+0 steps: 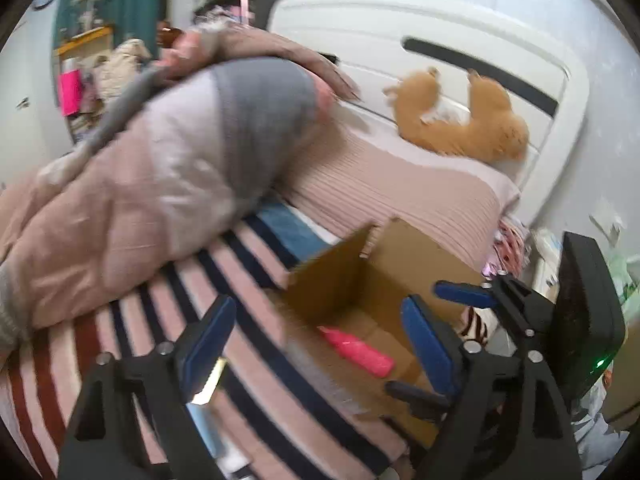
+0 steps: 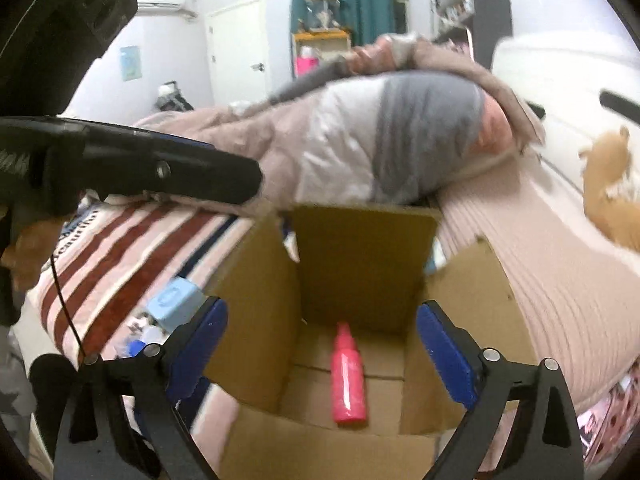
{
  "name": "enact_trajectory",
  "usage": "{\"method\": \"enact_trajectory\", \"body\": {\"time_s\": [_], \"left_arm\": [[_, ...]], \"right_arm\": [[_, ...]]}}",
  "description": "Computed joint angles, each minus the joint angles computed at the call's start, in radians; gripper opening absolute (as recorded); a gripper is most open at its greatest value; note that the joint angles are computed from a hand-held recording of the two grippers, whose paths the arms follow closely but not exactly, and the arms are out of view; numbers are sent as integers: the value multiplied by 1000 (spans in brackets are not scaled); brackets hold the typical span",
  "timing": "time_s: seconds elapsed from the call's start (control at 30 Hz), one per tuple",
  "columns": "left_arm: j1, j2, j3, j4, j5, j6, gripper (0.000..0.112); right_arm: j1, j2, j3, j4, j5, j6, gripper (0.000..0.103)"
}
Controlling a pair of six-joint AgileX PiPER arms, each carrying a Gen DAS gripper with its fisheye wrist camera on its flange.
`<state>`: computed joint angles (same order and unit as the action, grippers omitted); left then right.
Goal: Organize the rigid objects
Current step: 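Carry the pink bottle into the cardboard box and open the right gripper, then lower the right gripper onto the light-blue square case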
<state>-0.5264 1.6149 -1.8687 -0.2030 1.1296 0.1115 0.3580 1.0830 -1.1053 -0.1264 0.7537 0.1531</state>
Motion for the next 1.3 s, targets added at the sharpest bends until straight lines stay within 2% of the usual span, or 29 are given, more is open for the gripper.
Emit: {"method": "enact_trajectory", "body": {"time_s": [0.03, 0.13, 0.27, 0.37, 0.53, 0.6, 0.67, 0.83, 0.97, 1.03, 1.17, 1.23, 1.3], "left_arm": [[29, -26, 24, -6, -4, 13, 85], [149, -118, 118, -26, -23, 74, 85], [375, -223, 264, -144, -62, 235, 86], [553, -272, 375, -247, -102, 372, 88], [764, -283, 558, -385, -178, 591, 89], [809, -272, 628, -427, -225, 668, 88], [836, -253, 673, -476, -251, 731, 89], [912, -170, 722, -602, -259, 889, 88], [955, -152, 731, -653, -267, 923, 88], [975, -144, 732, -669, -270, 932, 89], [991, -111, 720, -656, -288, 902, 88], [995, -99, 716, -656, -282, 900, 88], [997, -94, 714, -659, -273, 901, 88]], "right_arm": [[55, 5, -16, -64, 3, 72, 103], [185, 38, -71, -195, 1, 224, 103], [350, 144, -205, -304, 44, 347, 103], [423, 242, -304, -277, 52, 331, 103], [456, 455, -429, -97, 73, 281, 103], [452, 531, -445, -24, 69, 260, 102], [450, 613, -468, 10, 88, 261, 93], [441, 763, -527, 39, 128, 259, 85], [446, 864, -653, -11, 168, 263, 85], [436, 930, -752, 26, 199, 219, 86], [446, 1076, -974, -50, 309, 230, 83], [443, 1079, -990, -88, 330, 275, 84], [440, 1039, -929, -121, 323, 336, 85]]}}
